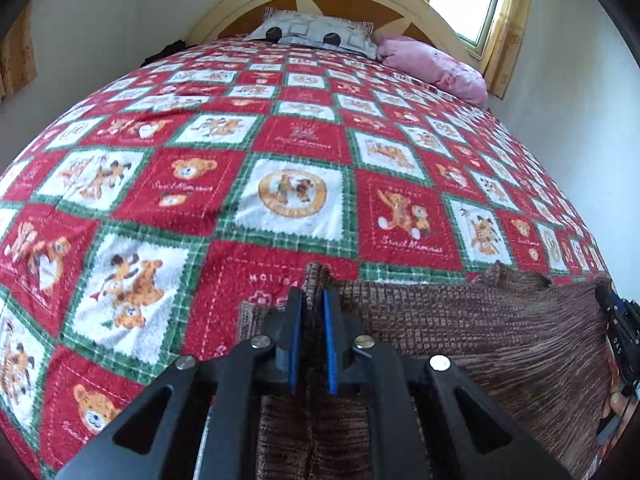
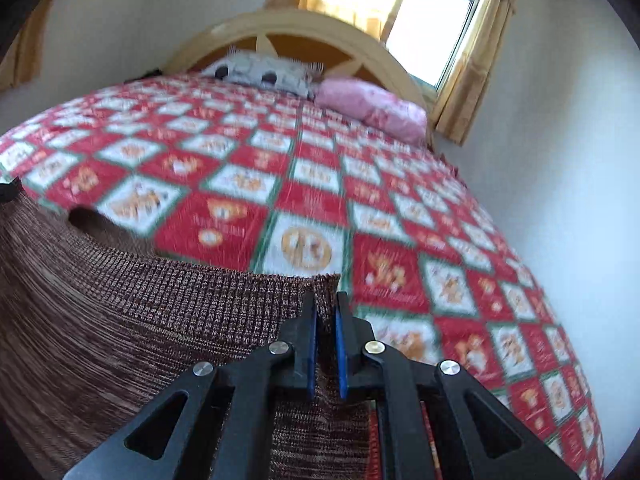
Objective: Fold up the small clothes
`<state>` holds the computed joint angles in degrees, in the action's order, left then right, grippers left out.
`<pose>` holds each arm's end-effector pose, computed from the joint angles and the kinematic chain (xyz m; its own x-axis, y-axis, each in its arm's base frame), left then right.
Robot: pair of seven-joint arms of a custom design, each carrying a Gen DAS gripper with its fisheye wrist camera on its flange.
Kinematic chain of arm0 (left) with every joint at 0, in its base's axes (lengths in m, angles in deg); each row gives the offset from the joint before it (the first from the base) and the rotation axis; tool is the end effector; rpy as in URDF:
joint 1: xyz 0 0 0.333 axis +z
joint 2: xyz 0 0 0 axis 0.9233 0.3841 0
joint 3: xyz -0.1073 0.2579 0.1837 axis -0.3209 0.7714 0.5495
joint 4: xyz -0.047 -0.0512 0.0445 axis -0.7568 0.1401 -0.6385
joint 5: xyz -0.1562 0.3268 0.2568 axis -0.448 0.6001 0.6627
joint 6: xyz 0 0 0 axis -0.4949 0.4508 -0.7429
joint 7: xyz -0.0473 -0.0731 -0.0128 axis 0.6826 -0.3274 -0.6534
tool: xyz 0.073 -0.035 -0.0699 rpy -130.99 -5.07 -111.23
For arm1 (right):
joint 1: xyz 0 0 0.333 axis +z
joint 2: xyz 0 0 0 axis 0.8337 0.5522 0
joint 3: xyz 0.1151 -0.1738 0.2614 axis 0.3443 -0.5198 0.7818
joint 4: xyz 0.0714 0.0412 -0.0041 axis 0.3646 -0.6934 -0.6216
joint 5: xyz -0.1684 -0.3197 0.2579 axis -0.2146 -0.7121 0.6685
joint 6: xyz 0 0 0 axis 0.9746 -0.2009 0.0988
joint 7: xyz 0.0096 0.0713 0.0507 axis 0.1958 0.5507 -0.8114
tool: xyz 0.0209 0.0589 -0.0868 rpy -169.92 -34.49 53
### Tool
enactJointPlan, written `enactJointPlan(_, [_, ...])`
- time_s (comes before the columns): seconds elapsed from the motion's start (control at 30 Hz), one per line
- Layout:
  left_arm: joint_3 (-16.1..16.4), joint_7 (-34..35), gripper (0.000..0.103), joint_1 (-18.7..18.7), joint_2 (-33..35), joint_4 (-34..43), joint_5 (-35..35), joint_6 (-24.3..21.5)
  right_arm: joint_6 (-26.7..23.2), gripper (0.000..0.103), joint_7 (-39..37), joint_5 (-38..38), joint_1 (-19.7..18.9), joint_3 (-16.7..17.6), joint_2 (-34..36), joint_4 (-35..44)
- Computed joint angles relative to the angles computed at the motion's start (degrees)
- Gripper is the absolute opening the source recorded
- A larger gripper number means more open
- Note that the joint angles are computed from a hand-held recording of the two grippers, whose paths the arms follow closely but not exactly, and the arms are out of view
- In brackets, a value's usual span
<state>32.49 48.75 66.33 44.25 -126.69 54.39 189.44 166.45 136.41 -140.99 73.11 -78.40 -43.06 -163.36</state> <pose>0.4962 -0.2032 0.4343 0.1297 -0.9702 0.2047 -0.7288 -0.2333 -0.6438 0.5186 0.2628 0.4289 0.1137 -0.9310 0.3469 -0.5818 -0.3454 -0.7363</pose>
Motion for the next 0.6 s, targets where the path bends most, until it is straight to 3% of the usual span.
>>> enactJointPlan(0.1, [-0.67,-1.6,0.018,0.54,-0.5,0.17,1.14,-2.15,-0.39,0.007,-2.75,2.61,0.1,-0.12,0.54,0.03])
enactJointPlan(0.23, [0.61,0.49,0.021,-1.09,-0.13,0.87,-0.68,-3.92,-5.6,0.01,-10.91,10.58,1.38,-0.09,3.97,2.8])
enactJointPlan(0.33, [1.8,4.56,0.031,-3.71,-3.31,0.57,-4.5,-9.52,-4.73,0.012,-11.21,11.48,1.96,-0.65,1.84,1.49])
enactJointPlan(0.4, [0.86,4.17,0.044,-3.79,-7.65,-1.82,-4.55,-9.92,-3.27,0.012,-1.43,5.85,1.02,-0.05,-3.47,-2.06])
enactJointPlan(0.43, [-0.94,3.24,0.055,-3.52,-11.0,-3.15,-3.23,-12.04,-3.24,0.012,4.8,1.78,0.34,0.93,-6.82,-4.26])
enactJointPlan(0.47, [-2.38,2.69,0.062,-3.52,-13.1,-3.93,-2.41,-13.48,-2.59,0.017,8.88,-0.51,-0.09,1.87,-10.91,-6.99])
enactJointPlan(0.5, [-3.1,2.61,0.062,-3.78,-14.27,-4.48,-2.14,-14.02,-1.65,0.032,8.93,0.14,-0.26,2.39,-13.11,-8.52])
enactJointPlan(0.57, [-3.97,3.82,0.062,-6.89,-17.36,-6.71,-3.69,-15.0,2.91,0.054,4.97,5.56,0.5,2.16,-17.1,-12.15])
enactJointPlan(0.6, [-4.45,3.86,0.062,-7.58,-17.68,-7.0,-4.34,-15.41,5.39,0.055,2.3,9.43,1.63,1.63,-18.96,-14.35])
